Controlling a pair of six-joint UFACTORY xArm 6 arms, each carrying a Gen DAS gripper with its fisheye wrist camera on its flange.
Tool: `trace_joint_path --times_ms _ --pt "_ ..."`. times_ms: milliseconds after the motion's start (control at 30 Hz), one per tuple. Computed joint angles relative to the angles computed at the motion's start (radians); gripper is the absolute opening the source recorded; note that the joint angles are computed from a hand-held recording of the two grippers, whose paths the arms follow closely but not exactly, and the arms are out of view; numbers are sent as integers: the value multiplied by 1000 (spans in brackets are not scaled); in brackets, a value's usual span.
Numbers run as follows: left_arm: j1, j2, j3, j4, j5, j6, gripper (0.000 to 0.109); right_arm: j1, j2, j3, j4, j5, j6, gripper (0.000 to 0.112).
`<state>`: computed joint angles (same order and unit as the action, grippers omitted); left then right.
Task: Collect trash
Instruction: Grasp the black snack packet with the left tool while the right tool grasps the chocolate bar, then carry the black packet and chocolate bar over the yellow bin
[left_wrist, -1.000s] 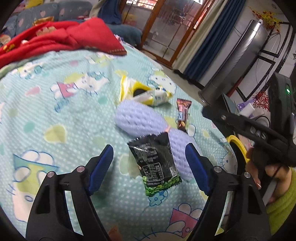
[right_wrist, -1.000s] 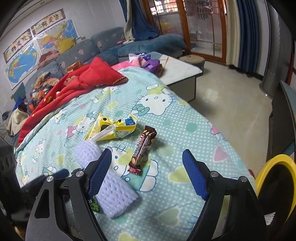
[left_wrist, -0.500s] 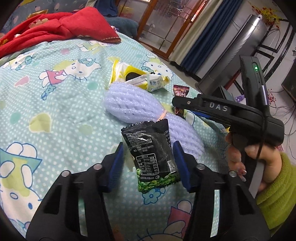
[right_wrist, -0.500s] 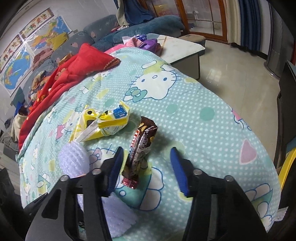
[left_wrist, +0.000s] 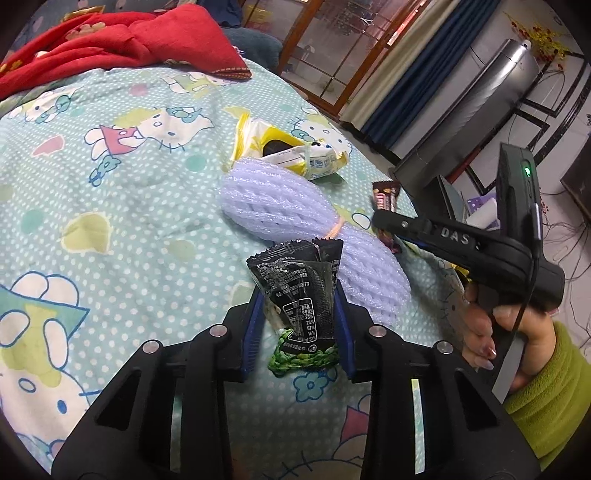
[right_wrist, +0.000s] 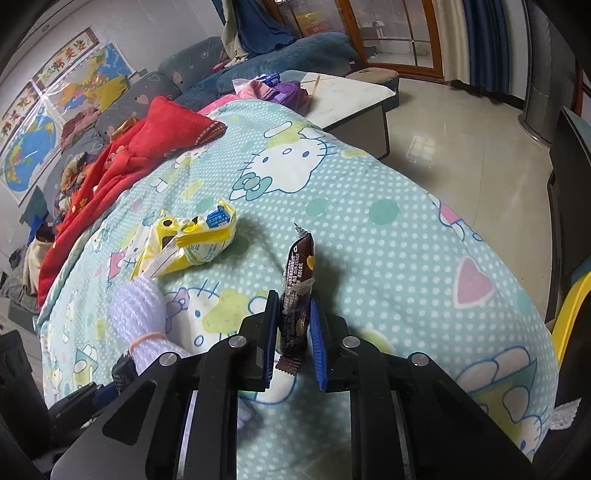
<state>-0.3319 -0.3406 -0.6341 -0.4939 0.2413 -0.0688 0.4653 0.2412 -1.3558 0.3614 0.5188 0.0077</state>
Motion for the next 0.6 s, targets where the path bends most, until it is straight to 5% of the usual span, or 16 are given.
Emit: trace_joint_path --times_ms 600 --pt "-15 -88 -32 212 -36 -172 24 -16 -236 206 44 -65 -78 16"
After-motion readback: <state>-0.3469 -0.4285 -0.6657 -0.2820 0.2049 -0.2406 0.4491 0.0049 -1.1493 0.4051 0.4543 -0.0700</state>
